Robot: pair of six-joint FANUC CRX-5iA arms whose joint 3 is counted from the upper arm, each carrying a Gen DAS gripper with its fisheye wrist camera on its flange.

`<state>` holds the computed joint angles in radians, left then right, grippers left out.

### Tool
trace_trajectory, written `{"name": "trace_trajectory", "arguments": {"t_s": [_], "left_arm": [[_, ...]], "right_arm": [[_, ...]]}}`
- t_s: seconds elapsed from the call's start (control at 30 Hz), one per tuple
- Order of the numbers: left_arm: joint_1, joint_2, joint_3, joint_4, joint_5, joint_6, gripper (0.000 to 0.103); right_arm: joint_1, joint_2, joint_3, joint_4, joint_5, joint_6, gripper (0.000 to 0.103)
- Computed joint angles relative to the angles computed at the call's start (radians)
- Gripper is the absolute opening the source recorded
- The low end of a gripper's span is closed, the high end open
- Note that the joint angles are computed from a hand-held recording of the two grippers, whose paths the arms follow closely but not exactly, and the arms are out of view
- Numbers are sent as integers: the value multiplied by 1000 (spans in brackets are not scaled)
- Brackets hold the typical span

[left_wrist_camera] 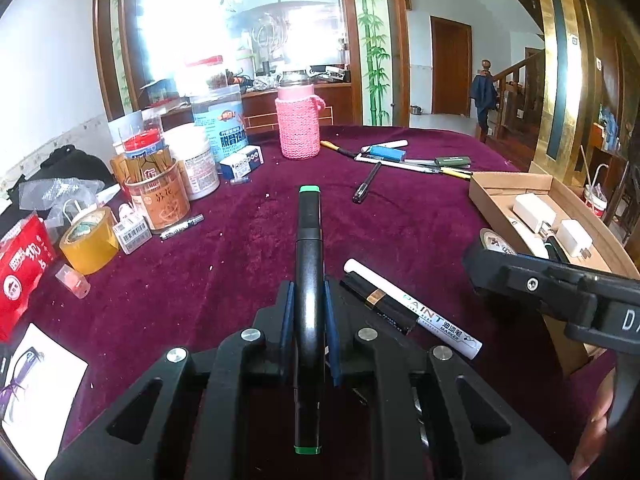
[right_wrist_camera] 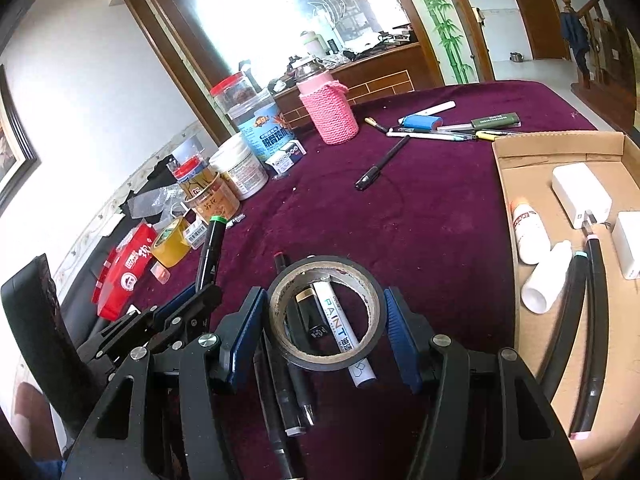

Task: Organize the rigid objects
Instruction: 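Carry the green-capped marker with the left tool while the right tool carries the tape roll to the tray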

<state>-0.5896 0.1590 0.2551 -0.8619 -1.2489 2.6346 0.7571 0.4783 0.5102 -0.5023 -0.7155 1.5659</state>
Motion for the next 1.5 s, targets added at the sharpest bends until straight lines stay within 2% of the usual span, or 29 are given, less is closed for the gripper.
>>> {"name": "trace_trajectory", "arguments": {"t_s": [0.83, 1.3, 1.5], "left_arm": [[-50, 22, 26, -76, -46, 7, 12], [-51, 23, 28, -76, -46, 3, 12], [-42, 10, 16, -63, -22, 5, 12]], "right_arm": [[-8, 0, 3, -14, -5, 2, 54], [-10, 1, 2, -16, -4, 4, 54], [-10, -3, -8, -8, 10, -7, 54]]}}
